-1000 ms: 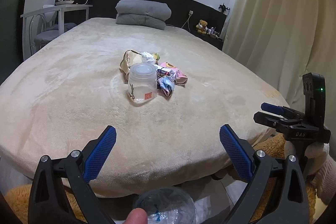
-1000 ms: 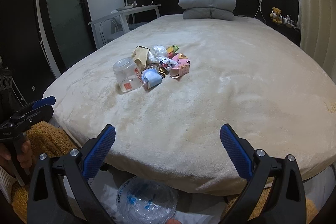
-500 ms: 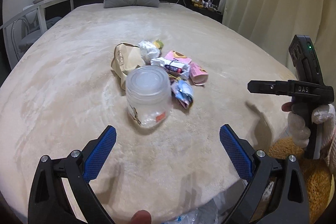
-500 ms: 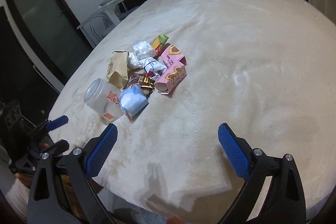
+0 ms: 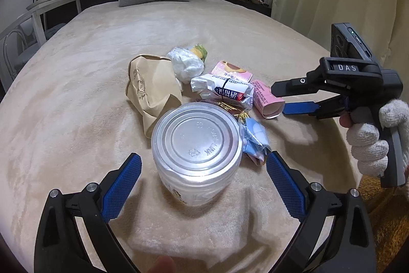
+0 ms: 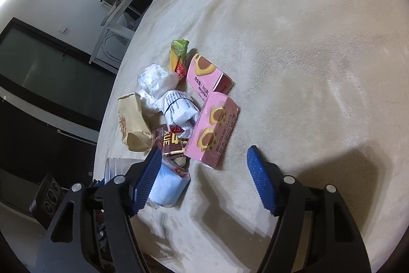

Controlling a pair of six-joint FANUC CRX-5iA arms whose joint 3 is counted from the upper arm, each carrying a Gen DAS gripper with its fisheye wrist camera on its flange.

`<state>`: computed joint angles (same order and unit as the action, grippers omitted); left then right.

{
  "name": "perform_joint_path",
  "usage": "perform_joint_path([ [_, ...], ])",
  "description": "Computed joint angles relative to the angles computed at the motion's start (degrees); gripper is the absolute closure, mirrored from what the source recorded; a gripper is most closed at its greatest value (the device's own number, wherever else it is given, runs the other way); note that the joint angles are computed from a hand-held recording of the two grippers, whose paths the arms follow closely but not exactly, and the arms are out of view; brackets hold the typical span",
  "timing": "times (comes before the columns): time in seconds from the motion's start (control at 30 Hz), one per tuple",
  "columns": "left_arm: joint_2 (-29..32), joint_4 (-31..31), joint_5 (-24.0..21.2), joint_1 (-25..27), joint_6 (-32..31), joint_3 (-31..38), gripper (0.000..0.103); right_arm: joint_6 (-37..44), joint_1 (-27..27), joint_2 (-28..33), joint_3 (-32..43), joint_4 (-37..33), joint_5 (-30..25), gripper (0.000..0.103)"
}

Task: Collect trash
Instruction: 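Grasp the clear plastic cup with the left tool while the right tool grasps the pink biscuit box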

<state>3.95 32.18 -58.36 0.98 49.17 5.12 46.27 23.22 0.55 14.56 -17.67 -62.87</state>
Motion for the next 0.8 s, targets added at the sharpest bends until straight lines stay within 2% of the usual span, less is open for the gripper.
perform_joint_path([
  [0.1, 0.9, -0.3, 0.7, -0.4, 0.4, 0.7, 0.010, 0.3, -1.0, 1.1, 0.9, -1.5, 0.3, 0.041],
  [0.13, 1.0, 0.0, 0.9, -0.4, 0.2, 0.7, 0.015, 0.3, -1.2, 1.4, 1.1, -1.5, 0.3, 0.042],
  [0.17, 1.2, 0.3, 1.1, -0.4, 0.0, 0.6, 0.028, 0.3, -1.4, 1.8, 1.4, -1.6, 0.2, 0.046],
  [0.2, 1.4, 0.1, 1.3, -0.5, 0.0, 0.9, 0.035, 0.4, -1.6, 2.1, 1.7, -1.7, -0.1, 0.051],
  [0.23, 1.5, 0.0, 1.4, -0.5, -0.1, 1.0, 0.035, 0.3, -1.6, 2.3, 1.9, -1.6, -0.4, 0.055],
  [0.27, 1.5, 0.4, 1.5, -0.4, -0.3, 0.9, 0.035, 0.0, -1.4, 2.7, 2.1, -0.8, -0.9, 0.066],
  [0.57, -0.2, 3.7, 3.3, 0.4, -2.5, -0.9, 0.035, -1.3, -0.1, 0.6, 0.0, 2.1, 0.8, 0.066],
  [0.8, -2.9, 7.3, 6.0, 1.5, -5.1, -3.4, 0.035, -2.7, 3.3, -1.5, -1.4, 7.0, 1.7, 0.066],
])
